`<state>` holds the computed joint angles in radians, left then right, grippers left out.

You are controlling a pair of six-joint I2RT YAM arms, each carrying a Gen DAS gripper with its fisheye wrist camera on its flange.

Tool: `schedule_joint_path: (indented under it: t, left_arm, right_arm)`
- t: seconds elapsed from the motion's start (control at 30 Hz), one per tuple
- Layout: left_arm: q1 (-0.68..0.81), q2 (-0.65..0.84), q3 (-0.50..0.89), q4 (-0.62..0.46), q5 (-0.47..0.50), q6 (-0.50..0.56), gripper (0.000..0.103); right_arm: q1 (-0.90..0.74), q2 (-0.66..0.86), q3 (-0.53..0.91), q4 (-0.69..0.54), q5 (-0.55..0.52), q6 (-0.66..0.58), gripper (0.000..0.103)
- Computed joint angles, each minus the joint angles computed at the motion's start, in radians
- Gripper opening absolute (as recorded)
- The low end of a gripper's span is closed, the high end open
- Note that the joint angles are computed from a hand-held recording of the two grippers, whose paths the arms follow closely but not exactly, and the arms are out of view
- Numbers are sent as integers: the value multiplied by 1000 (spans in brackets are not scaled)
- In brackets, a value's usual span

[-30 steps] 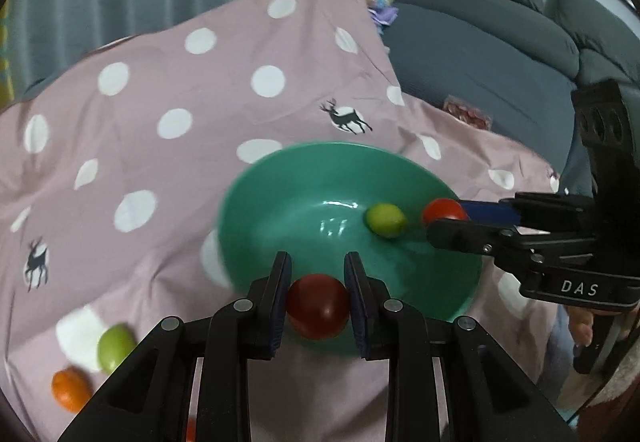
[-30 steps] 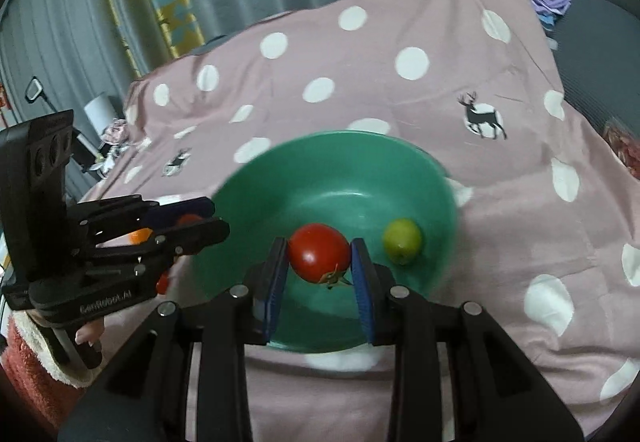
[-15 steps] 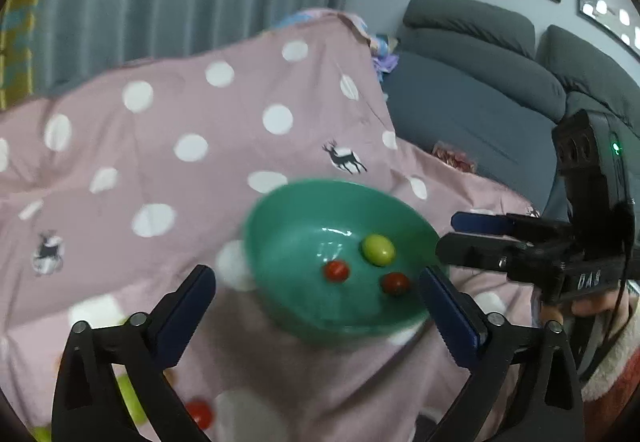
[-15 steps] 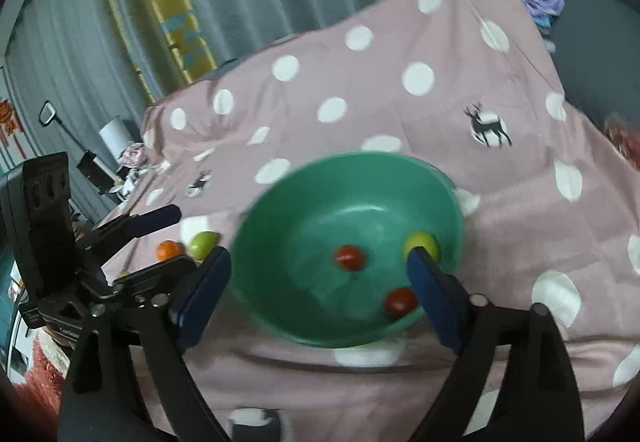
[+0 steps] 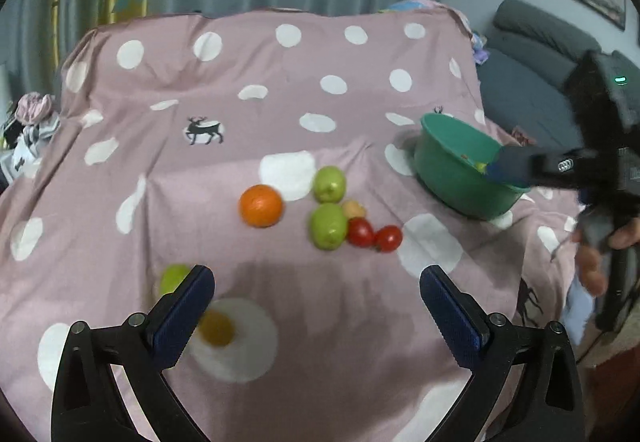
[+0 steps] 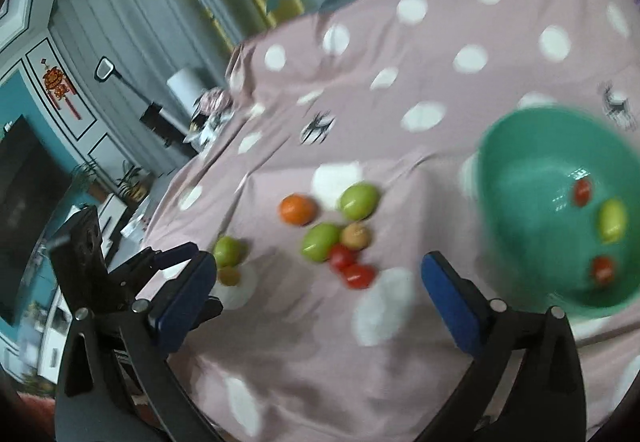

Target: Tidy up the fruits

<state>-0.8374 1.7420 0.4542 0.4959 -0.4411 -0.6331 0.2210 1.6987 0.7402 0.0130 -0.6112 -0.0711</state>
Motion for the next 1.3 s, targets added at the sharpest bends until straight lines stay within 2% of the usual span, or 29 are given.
schedule_joint_path:
  t: [0.07,0.2,0.27,0.33,0.4,0.53,0.77,0.83,0.9,0.97,1.03,1.1,1.2,1.3]
  left_arm:
    - [0,-4,-59,60,-27,1,102]
    - [5,-4,-127,62,-28,-56,102]
    - [7,7,-166,118,-10,-72,102]
    - [23,17,-205,181,32,-89,102]
    - [17,22,-215,179,35,-108,102]
    - [6,34,-187,130,-21,-106,102]
    - [61,98,-81,67,24,-95,101]
    - [85,116,-44,18,34,-119,97]
    - [122,131,4,-69,87,-141,92]
    - [129,133,26,-106,84,-136,85]
    - [143,141,25,-86,132,-126,77]
    - [162,166,38,-89,186,-136,70]
    - [133,206,97,-175,113,-125,66]
    - [128,227,127,-192,104,-119,66]
  right_arm:
    - [53,62,29,1,-4,30,103]
    - [141,126,50,35,75,63,100]
    - [171,136,55,57,174,48,96]
    - [204,144,49,74,299,-49,89]
    - [221,162,50,73,372,-105,82]
    - [195,218,81,43,298,-99,79]
    - [198,224,96,61,320,-121,79]
    - [204,249,132,55,333,-130,78]
    - [193,290,195,18,330,-114,70]
    - [178,324,241,-2,302,-82,67]
    - [160,361,283,-17,263,-49,60]
    - [149,389,313,-29,247,-20,49]
    - [133,418,336,-36,213,-1,47]
    - [129,423,341,-34,227,6,47]
